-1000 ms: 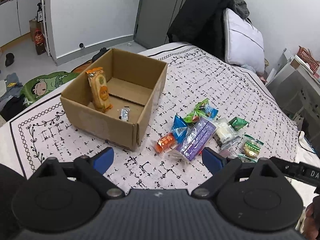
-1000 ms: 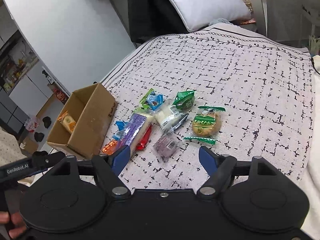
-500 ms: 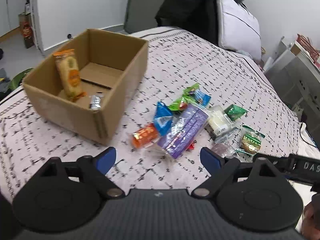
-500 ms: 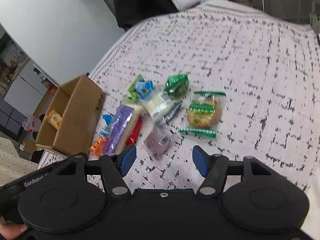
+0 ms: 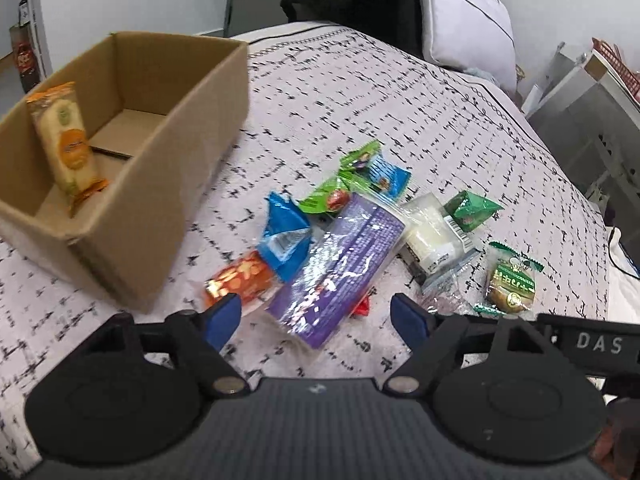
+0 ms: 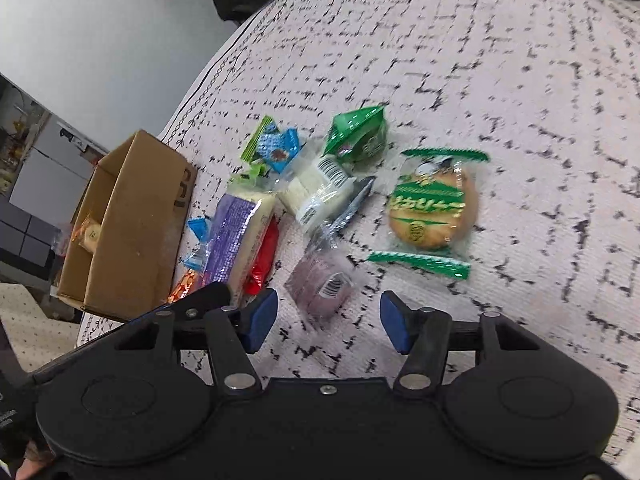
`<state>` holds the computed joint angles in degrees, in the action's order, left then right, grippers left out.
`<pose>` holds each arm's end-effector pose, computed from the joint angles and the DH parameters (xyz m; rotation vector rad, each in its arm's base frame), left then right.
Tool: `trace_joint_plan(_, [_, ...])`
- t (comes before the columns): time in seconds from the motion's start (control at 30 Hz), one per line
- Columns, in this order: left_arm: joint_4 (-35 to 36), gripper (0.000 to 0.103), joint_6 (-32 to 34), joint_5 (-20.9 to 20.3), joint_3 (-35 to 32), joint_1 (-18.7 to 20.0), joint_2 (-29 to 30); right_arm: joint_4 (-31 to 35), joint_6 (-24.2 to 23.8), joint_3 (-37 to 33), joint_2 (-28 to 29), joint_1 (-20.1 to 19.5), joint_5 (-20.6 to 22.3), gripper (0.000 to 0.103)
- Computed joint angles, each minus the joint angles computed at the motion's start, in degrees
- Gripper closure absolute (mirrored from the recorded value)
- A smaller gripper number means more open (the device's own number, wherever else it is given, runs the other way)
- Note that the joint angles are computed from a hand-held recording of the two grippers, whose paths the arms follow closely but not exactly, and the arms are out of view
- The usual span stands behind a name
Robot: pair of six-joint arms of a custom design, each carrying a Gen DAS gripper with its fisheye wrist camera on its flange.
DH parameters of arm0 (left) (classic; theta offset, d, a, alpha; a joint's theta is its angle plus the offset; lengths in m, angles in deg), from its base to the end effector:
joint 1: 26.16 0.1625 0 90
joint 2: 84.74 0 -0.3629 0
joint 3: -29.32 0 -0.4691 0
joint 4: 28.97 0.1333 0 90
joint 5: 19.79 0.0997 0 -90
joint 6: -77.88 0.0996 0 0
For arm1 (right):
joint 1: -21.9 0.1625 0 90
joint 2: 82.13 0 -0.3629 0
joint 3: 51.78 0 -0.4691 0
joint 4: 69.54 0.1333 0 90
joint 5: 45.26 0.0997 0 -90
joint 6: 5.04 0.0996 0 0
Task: Organize snacks
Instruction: 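Grasp the purple bar with the left gripper while the right grasps a clear packet, then carry the purple bar and clear packet over the box with both grippers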
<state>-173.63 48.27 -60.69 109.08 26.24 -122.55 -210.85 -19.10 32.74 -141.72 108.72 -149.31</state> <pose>-0.2906 -0.7193 0.0297 0.0457 2.4166 -0.8342 0.0678 -0.7462 0.2355 0.1832 -2.7687 0.5915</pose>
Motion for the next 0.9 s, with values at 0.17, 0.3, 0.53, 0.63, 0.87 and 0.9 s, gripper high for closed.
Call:
trace_joint_plan(0.17, [1.9, 0.023, 1.1, -0.1, -2.1, 0.8, 1.9, 1.1, 1.0, -0.9, 0.7, -0.2, -0.1, 0.048])
trace_joint_plan(0.3, [3.0, 0.042, 1.6, -0.8, -2.7, 1.2, 2.4, 1.2, 1.1, -2.6, 2.4, -0.1, -0.3, 0.048])
trace_joint_plan(0.53, [2.7, 0.063, 0.2, -1.5, -0.8, 0.9, 0.6, 1.3, -1.6, -3.2, 4.0, 0.5, -1.1, 0.076])
trace_joint_plan(0.63, [2.2, 0.065, 0.0, -1.2, 0.3, 0.4, -0.3, 0.2, -2.9, -2.2, 3.3, 0.5, -0.5, 0.079])
trace_joint_plan(0.87, [-0.4, 0.068, -0.5, -0.7, 3.2, -0.9, -3.0, -3.5, -5.4, 0.7, 0.8, 0.4, 3.5, 0.080])
trace_joint_plan(0.9, [-0.6, 0.069, -0.6, -0.5, 3.6, -1.1, -3.3, -3.9, -5.5, 0.8, 0.7, 0.4, 4.1, 0.080])
